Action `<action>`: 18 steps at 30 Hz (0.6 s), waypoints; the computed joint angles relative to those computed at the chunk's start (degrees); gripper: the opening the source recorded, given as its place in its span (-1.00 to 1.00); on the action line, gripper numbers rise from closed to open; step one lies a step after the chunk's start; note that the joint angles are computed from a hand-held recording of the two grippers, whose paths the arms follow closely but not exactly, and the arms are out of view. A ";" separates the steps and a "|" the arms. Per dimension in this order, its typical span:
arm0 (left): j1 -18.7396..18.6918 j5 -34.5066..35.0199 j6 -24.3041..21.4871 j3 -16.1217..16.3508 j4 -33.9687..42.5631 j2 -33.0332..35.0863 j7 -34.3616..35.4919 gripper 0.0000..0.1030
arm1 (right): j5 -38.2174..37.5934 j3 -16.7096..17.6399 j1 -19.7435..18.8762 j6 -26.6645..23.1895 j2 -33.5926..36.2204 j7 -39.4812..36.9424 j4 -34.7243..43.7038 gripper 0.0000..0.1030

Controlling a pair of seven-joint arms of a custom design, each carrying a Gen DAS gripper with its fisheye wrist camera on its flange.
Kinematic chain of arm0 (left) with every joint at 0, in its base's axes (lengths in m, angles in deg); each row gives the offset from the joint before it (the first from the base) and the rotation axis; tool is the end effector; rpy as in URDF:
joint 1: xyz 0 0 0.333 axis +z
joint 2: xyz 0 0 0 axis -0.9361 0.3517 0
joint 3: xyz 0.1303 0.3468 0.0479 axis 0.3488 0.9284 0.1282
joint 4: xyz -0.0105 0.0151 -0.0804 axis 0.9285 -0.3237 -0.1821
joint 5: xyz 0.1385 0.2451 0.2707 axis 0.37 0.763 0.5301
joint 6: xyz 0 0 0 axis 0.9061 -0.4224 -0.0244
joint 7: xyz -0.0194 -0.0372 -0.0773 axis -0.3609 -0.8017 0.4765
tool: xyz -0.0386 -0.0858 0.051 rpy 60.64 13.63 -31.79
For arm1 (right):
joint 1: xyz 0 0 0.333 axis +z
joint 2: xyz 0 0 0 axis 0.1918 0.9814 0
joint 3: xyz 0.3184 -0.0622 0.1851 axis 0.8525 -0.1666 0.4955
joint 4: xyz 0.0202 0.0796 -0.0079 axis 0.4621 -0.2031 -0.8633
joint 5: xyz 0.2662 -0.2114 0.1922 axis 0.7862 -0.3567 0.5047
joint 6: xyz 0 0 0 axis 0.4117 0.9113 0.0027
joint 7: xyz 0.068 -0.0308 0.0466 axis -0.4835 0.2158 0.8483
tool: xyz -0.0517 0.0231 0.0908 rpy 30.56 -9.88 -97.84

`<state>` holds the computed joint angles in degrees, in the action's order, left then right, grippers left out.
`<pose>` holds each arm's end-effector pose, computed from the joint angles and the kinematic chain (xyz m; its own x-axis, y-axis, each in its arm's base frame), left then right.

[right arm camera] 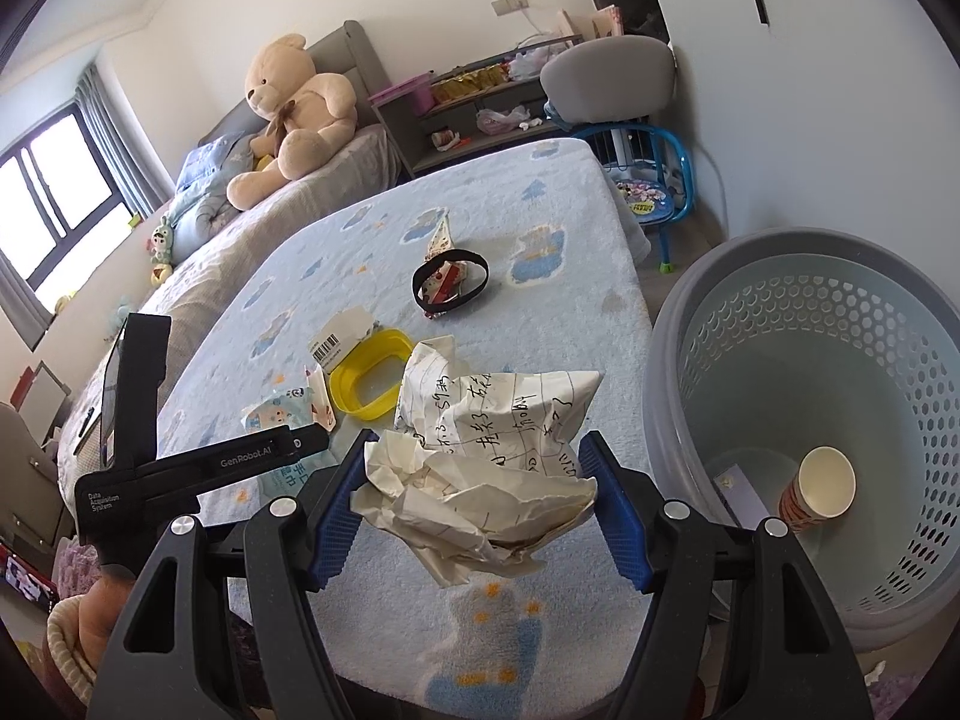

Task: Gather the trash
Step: 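Grasp the blue wipes packet with the left tool while the right tool holds the paper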

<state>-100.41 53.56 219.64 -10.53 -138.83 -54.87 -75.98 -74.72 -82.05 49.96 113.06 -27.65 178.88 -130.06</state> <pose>0.5476 -0.3634 0.2954 0.3224 -0.9349 0.1480 -0.8335 -0.3545 -0.4238 0.5257 0.4041 0.3054 0.2300 -0.9016 -0.3663 -0.7385 0.0834 -0.6691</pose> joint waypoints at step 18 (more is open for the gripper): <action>-2.32 11.42 5.85 4.06 -5.57 -3.97 -8.31 0.03 | -0.07 -0.05 0.09 -0.36 0.71 0.07 0.76 0.29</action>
<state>-102.74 64.98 225.49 -6.47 -144.40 -58.84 -84.29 -74.80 -82.10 50.04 112.70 -26.94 178.95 -129.30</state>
